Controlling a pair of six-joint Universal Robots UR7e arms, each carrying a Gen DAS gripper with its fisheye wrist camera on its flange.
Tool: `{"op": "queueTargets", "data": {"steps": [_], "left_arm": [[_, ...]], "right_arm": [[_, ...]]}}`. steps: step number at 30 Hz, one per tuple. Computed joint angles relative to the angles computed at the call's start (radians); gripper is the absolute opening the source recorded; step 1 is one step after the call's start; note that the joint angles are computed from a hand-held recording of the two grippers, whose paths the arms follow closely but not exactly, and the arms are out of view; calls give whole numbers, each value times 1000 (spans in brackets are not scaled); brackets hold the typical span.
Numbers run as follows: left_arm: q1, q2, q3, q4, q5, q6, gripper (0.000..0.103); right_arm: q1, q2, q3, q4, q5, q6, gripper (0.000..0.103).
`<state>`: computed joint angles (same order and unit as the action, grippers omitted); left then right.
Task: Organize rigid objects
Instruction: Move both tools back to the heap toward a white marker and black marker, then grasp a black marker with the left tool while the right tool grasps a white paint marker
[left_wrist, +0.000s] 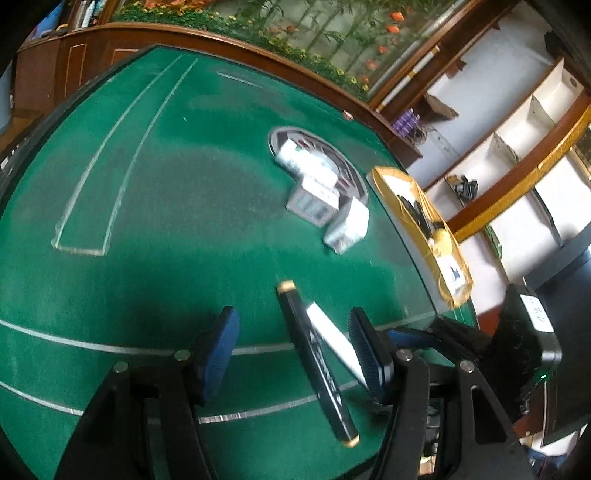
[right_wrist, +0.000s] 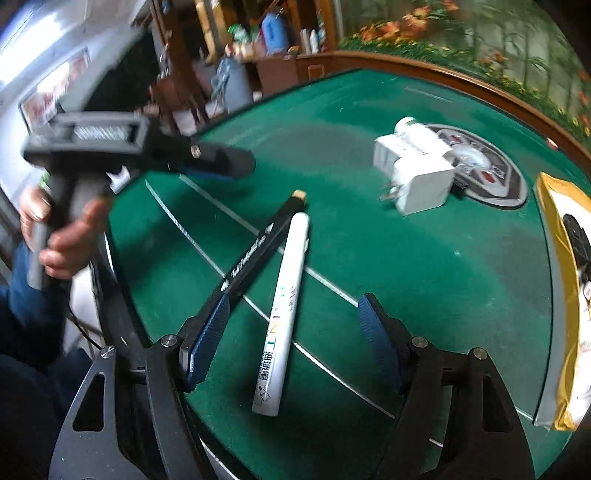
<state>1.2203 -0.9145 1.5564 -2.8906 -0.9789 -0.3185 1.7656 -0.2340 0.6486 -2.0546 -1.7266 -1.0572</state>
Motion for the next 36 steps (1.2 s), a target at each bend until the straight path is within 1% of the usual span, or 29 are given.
{"op": "queueTargets", "data": {"steps": [1, 2, 3, 4, 5, 6, 7, 8, 9, 10, 11, 12, 13, 14, 15, 16, 17, 18, 20, 21, 23, 25, 27, 32, 33, 35, 36], "left_arm": [[-3, -2, 5, 10, -3, 0, 62], [-8, -3, 12, 23, -8, 2, 62], [-12, 0, 13, 37, -10, 6, 62], [-19, 5, 11, 57, -6, 10, 62], [-26, 14, 6, 76, 0, 19, 62], [-32, 27, -3, 94, 9, 27, 62], [-35, 38, -17, 121, 16, 26, 62], [-39, 52, -36, 154, 28, 21, 62], [-44, 70, -55, 178, 60, 11, 62], [-51, 89, -73, 197, 111, 0, 60], [-62, 107, -85, 202, 174, 19, 55], [-72, 126, -105, 238, 252, 14, 30], [-76, 138, -115, 244, 297, 21, 21], [-78, 149, -123, 247, 339, 34, 17], [-77, 155, -128, 242, 372, 44, 13], [-74, 157, -131, 241, 407, 44, 13], [-71, 157, -135, 243, 428, 38, 13], [-65, 152, -136, 247, 446, 23, 13], [-52, 133, -132, 244, 418, 21, 13], [-48, 125, -130, 250, 409, 37, 13], [-47, 123, -124, 238, 412, 51, 13], [-52, 130, -119, 221, 437, 83, 13], [-52, 137, -125, 211, 437, 88, 13], [-50, 138, -132, 211, 419, 113, 14], [-50, 136, -129, 204, 416, 101, 13], [-56, 146, -131, 194, 440, 114, 13], [-59, 151, -128, 177, 449, 127, 13]], "right_arm": [[2, -10, 36, -30, -19, -39, 62], [5, -19, 61, -54, -38, -65, 48], [4, -26, 81, -82, -40, -78, 44], [3, -22, 70, -76, -39, -72, 31], [2, -12, 53, -88, -50, -61, 23], [1, 3, 26, -102, -68, -36, 22], [-4, 18, -3, -129, -82, -4, 17], [-10, 28, -24, -156, -91, 18, 16], [-14, 32, -37, -168, -95, 28, 15], [-21, 37, -55, -178, -100, 47, 15], [-24, 42, -75, -167, -96, 61, 14], [-32, 42, -87, -155, -84, 77, 14], [-35, 39, -87, -152, -80, 82, 14], [-37, 37, -91, -144, -76, 90, 14], [-41, 22, -69, -147, -69, 97, 14], [-44, 16, -61, -148, -63, 99, 14], [-44, -2, -31, -162, -64, 100, 14], [-47, -4, -29, -162, -65, 103, 14], [-35, 28, -80, -124, -77, 137, 15], [-30, 26, -75, -117, -88, 149, 15], [-22, 49, -109, -110, -116, 140, 15], [-12, 51, -88, -163, -151, 106, 15], [-4, 55, -79, -193, -176, 75, 16], [-3, 78, -135, -140, -176, 90, 16], [-3, 76, -132, -145, -174, 91, 16], [-1, 58, -83, -195, -179, 61, 14], [-2, 51, -72, -197, -174, 63, 14]]}}
